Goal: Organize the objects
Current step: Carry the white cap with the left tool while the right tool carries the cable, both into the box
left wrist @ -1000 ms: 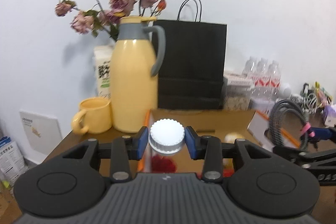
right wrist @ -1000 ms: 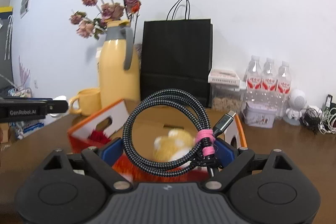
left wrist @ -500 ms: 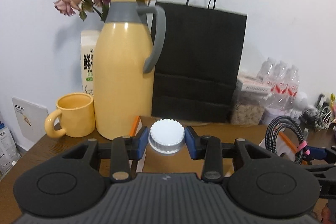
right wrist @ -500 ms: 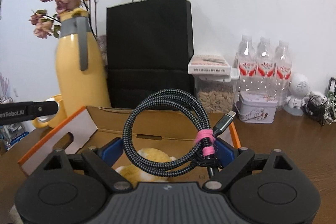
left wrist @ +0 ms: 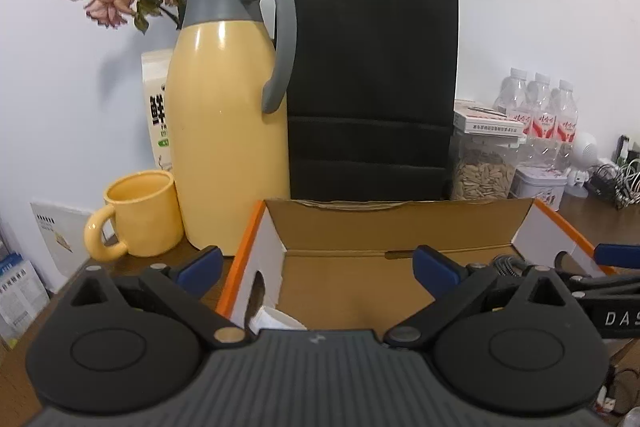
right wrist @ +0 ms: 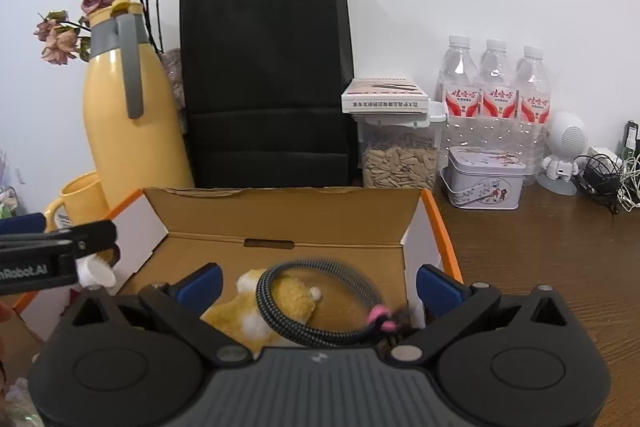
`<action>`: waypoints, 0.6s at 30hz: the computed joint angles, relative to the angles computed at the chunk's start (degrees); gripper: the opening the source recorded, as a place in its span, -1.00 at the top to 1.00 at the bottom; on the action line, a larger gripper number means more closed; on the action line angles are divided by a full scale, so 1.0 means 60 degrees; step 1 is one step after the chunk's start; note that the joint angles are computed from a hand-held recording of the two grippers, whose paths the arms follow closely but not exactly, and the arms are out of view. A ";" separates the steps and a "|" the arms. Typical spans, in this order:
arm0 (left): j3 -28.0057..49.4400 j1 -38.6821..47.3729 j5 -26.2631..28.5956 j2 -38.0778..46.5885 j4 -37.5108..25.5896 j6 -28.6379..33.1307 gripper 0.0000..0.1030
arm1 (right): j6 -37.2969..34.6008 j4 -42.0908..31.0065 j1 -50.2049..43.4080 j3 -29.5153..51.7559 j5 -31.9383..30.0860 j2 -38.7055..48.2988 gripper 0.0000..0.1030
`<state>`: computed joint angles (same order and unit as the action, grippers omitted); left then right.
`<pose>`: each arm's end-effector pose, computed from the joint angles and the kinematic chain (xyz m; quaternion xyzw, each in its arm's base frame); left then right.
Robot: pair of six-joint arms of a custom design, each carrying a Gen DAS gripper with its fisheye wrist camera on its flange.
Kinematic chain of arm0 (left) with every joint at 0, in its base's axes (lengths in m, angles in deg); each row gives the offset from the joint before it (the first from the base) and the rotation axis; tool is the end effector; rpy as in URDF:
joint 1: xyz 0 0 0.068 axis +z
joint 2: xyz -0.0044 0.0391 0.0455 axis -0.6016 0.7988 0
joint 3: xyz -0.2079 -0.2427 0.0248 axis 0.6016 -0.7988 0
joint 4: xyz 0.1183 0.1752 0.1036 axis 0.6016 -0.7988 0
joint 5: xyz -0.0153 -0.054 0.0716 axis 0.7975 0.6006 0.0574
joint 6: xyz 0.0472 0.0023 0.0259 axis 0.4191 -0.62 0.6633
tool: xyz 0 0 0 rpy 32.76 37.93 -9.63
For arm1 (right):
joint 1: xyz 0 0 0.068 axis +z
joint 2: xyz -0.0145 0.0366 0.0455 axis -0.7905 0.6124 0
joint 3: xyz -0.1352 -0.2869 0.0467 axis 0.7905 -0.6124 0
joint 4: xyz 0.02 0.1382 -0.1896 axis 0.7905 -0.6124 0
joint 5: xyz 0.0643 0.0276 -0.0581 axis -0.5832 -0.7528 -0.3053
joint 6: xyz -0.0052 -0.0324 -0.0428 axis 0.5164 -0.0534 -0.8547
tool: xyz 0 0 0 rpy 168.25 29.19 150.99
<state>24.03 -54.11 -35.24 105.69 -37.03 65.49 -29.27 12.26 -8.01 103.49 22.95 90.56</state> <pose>0.3397 -0.1132 0.1779 0.2272 0.8107 -0.1482 0.5188 0.2316 0.1878 0.1939 0.1560 0.8457 -0.0425 0.5086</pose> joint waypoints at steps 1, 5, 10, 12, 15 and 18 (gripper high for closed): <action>0.0027 0.0003 -0.0013 -0.0010 -0.0066 -0.0012 -1.00 | -0.0002 -0.0057 0.0016 0.0025 0.0018 -0.0006 -1.00; 0.0063 0.0018 -0.0058 -0.0020 -0.0152 -0.0052 -1.00 | -0.0051 -0.0118 0.0057 0.0068 0.0007 -0.0011 -1.00; -0.0030 0.0055 0.0044 -0.0117 -0.0089 -0.0041 -1.00 | -0.0024 -0.0324 0.0191 0.0153 0.0160 -0.0072 -1.00; -0.0130 0.0106 0.0136 -0.0223 -0.0036 -0.0018 -1.00 | 0.0001 -0.0464 0.0297 0.0191 0.0291 -0.0132 -1.00; -0.0267 0.0249 0.0319 -0.0469 -0.0073 -0.0049 -1.00 | 0.0089 -0.0746 0.0544 0.0215 0.0557 -0.0331 -1.00; -0.0559 0.0461 0.0578 -0.0821 -0.0008 -0.0050 -1.00 | 0.0321 -0.1268 0.0969 0.0317 0.1009 -0.0540 -1.00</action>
<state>20.67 -51.34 -31.77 100.77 -37.08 65.19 -27.34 4.65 -2.20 105.39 29.01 87.32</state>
